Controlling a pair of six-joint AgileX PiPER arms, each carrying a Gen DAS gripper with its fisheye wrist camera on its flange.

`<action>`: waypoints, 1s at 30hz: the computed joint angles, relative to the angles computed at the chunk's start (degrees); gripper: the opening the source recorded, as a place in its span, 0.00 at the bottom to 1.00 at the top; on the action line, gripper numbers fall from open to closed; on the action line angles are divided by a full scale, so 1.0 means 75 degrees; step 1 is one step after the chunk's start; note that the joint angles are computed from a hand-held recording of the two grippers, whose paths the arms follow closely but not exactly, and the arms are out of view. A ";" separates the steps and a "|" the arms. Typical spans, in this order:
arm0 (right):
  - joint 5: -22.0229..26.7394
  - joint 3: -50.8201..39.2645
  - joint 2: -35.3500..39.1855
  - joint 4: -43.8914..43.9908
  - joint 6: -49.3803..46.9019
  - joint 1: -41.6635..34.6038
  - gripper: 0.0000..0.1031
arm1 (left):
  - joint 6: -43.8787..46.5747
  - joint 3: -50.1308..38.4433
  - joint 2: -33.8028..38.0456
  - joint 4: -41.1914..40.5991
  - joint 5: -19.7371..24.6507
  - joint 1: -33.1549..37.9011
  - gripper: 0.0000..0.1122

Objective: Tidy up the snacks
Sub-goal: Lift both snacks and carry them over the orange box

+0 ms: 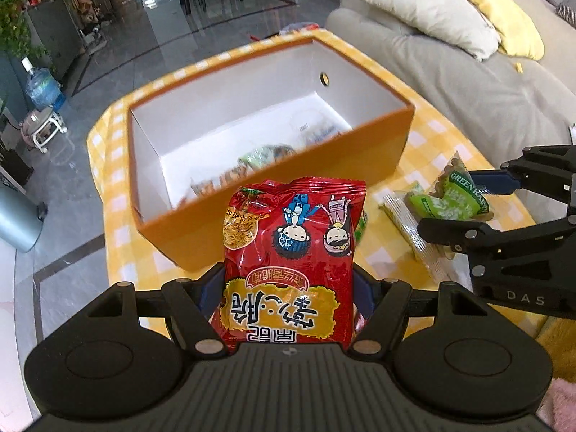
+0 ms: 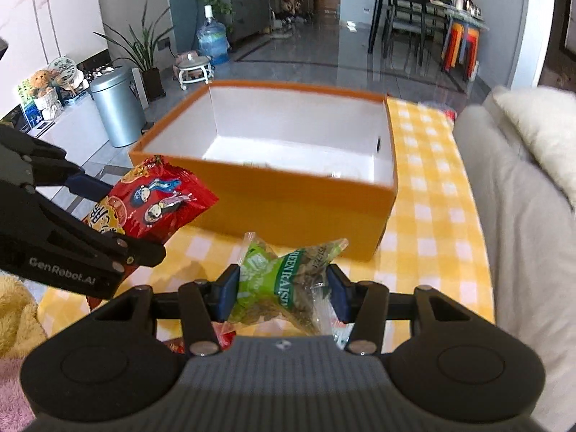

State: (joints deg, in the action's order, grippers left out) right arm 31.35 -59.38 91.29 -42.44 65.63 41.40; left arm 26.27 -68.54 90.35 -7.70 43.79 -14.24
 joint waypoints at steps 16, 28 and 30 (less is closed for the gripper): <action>0.0222 -0.2161 0.0794 0.2267 -0.3940 -0.1278 0.48 | 0.0176 -0.2159 0.0880 0.0034 0.0606 0.0192 0.73; 0.1004 -0.5080 0.2946 0.4543 -0.7005 -0.2307 0.48 | -0.0486 -0.5058 0.3022 0.0630 0.1581 0.0246 0.73; 0.1160 -0.5555 0.3314 0.4774 -0.7268 -0.2374 0.48 | -0.0565 -0.5513 0.3423 0.0776 0.1733 0.0236 0.73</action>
State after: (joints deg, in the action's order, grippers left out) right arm 40.05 -101.04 116.15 -6.63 11.11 23.59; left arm 22.03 -109.89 116.02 -1.88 56.79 -12.47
